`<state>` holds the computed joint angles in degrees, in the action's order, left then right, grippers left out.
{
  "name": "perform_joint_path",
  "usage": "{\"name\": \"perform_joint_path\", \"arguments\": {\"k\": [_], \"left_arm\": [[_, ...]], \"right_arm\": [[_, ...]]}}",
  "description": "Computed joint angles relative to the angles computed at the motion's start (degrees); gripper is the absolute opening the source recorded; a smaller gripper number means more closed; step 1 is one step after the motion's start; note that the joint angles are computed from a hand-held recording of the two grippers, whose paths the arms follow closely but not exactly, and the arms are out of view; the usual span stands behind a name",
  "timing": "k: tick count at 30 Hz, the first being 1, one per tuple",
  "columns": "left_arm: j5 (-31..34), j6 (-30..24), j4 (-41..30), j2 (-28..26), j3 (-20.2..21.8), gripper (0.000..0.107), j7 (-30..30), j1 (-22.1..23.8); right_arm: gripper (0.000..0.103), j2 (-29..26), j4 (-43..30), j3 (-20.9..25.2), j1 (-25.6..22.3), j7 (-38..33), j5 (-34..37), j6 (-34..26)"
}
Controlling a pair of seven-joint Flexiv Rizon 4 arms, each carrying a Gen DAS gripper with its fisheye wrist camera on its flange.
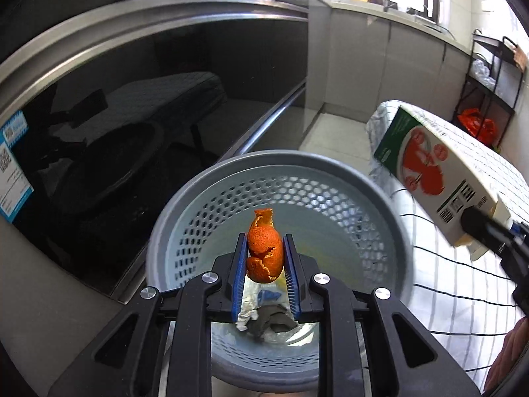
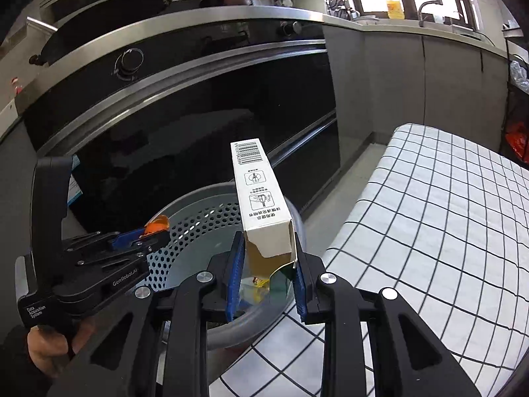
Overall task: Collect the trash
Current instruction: 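Carry the orange peel and juice carton over the wastebasket with both tools, then open both tools to drop the peel and carton into the wastebasket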
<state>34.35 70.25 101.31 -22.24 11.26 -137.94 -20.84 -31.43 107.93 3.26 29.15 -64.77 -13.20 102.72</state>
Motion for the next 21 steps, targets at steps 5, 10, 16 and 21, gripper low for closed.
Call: {"name": "perform_joint_path", "arguments": {"k": [5, 10, 16, 21], "left_arm": [[-0.45, -0.37, 0.70, 0.04, 0.56, 0.023, -1.25, 0.90], [-0.19, -0.32, 0.85, 0.20, 0.53, 0.027, -1.57, 1.37], [2.74, -0.28, 0.29, 0.62, 1.68, 0.055, -4.30, 0.29], [3.48, -1.31, -0.07, 0.81, 0.88, 0.056, -4.68, 0.55]], "right_arm": [[0.026, -3.42, -4.72, 7.20, -4.43, -1.14, -3.23, -4.73], [0.028, -5.09, -6.54, 10.20, -5.85, -2.39, -3.88, -6.32], [0.051, -5.01, -5.38, 8.80, -5.07, -0.80, -2.00, -2.09], [0.051, -4.78, -5.03, 9.12, -5.92, 0.45, -1.99, -2.25]]}}
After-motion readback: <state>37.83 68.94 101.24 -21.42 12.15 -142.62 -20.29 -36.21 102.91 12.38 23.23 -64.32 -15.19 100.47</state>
